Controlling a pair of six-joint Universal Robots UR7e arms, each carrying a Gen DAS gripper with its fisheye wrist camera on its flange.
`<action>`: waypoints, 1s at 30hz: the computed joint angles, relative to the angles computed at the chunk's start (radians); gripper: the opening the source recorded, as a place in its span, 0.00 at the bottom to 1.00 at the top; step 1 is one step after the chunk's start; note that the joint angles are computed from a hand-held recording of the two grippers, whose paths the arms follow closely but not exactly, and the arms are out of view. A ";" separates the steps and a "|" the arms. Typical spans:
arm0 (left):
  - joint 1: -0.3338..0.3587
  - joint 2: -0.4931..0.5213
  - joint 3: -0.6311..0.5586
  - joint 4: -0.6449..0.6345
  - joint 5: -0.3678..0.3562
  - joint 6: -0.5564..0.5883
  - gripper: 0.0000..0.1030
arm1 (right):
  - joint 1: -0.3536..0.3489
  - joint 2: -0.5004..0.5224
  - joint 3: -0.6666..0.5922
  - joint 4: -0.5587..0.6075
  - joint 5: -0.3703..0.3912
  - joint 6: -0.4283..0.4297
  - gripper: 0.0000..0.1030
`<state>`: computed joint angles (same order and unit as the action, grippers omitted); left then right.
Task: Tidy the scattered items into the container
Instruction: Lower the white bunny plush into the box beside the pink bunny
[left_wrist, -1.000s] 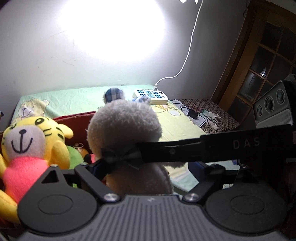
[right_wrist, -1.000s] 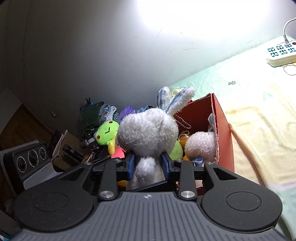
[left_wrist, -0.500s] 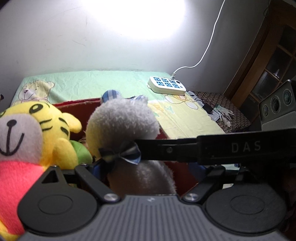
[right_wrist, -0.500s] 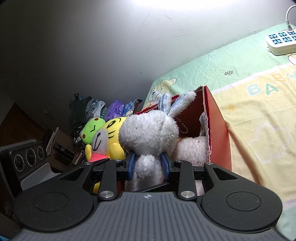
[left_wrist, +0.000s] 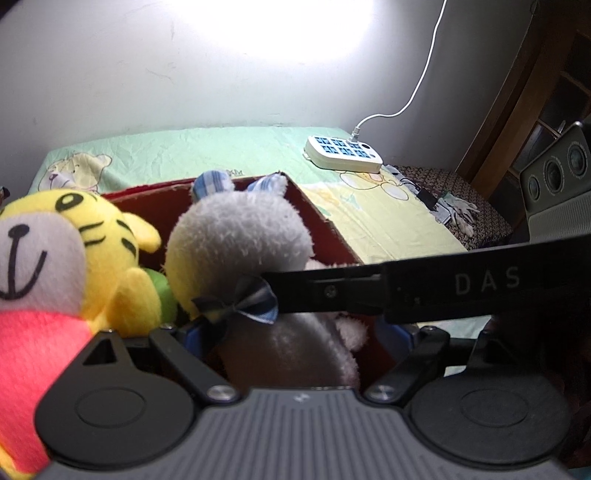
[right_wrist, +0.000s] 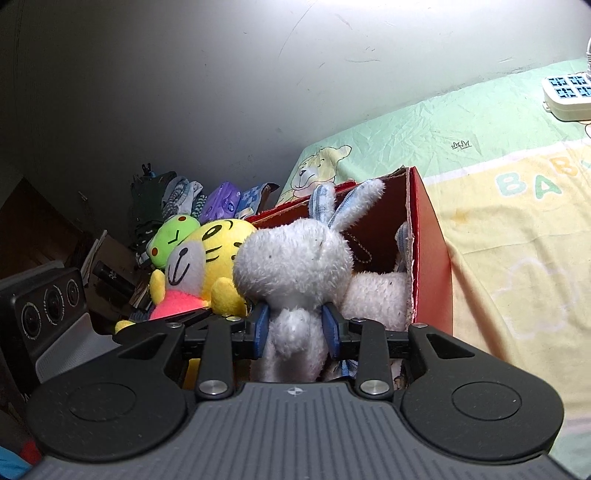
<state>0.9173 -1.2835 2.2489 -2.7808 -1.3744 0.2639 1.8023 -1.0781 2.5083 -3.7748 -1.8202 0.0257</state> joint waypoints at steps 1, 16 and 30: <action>0.001 0.000 0.001 0.000 0.002 -0.003 0.86 | 0.003 0.003 -0.003 0.003 -0.006 -0.006 0.35; -0.038 -0.036 -0.011 0.070 0.042 -0.095 0.86 | 0.008 -0.001 0.017 -0.045 -0.019 0.056 0.37; -0.118 -0.075 0.040 0.028 0.232 -0.170 0.86 | 0.062 0.021 0.028 -0.131 -0.113 0.118 0.41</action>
<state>0.7989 -1.3580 2.2891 -2.7530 -1.1423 0.0935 1.8644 -1.0571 2.5364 -3.9060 -1.9330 0.1438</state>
